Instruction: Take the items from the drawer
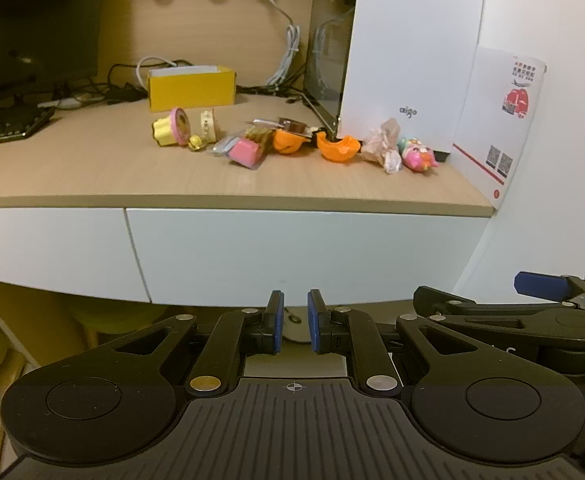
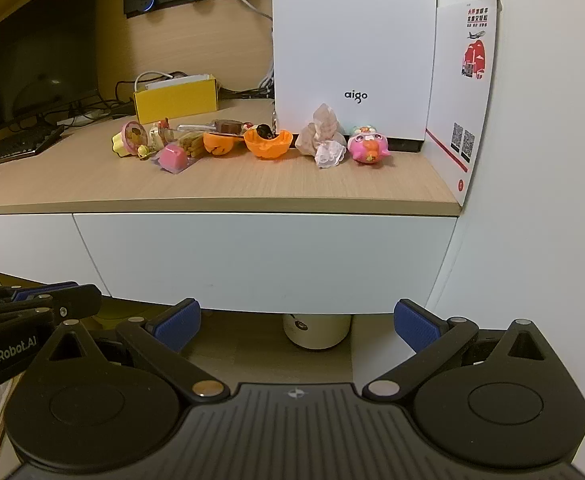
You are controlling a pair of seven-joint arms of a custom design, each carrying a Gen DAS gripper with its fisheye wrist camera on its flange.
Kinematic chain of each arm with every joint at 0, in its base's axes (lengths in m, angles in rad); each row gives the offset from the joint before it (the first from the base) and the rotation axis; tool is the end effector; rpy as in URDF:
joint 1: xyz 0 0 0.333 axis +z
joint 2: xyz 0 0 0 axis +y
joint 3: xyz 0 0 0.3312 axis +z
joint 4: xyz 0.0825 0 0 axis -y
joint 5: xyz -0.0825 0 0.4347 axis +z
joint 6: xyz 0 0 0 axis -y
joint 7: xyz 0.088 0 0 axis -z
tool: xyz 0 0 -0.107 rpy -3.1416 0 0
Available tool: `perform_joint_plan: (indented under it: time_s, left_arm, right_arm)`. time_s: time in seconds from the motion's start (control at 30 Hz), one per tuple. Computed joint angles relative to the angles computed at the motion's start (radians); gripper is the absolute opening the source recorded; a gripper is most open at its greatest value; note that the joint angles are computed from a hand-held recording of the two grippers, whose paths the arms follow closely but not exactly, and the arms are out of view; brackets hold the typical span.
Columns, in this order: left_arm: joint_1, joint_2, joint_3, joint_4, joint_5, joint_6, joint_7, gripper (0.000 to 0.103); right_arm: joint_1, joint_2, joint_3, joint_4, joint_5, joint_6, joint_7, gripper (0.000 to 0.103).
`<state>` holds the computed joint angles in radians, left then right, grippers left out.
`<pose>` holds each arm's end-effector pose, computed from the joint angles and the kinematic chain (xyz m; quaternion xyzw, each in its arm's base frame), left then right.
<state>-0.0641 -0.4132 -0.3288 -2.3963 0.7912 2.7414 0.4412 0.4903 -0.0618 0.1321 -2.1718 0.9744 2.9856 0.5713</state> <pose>0.4575 -0.2333 0.5275 -0.6565 0.6047 -0.3021 0.3349 0.5208 0.3035 0.4890 -0.8110 0.3661 -0.1657 0.4252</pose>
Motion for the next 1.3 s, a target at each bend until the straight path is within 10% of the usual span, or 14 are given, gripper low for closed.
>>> perform_joint_plan:
  time_s: [1.3]
  left_arm:
    - [0.011,0.051,0.000,0.030,0.052,0.004,0.010,0.015]
  right_arm:
    - [-0.032,0.032,0.003,0.012,-0.122,-0.009,0.148,0.103]
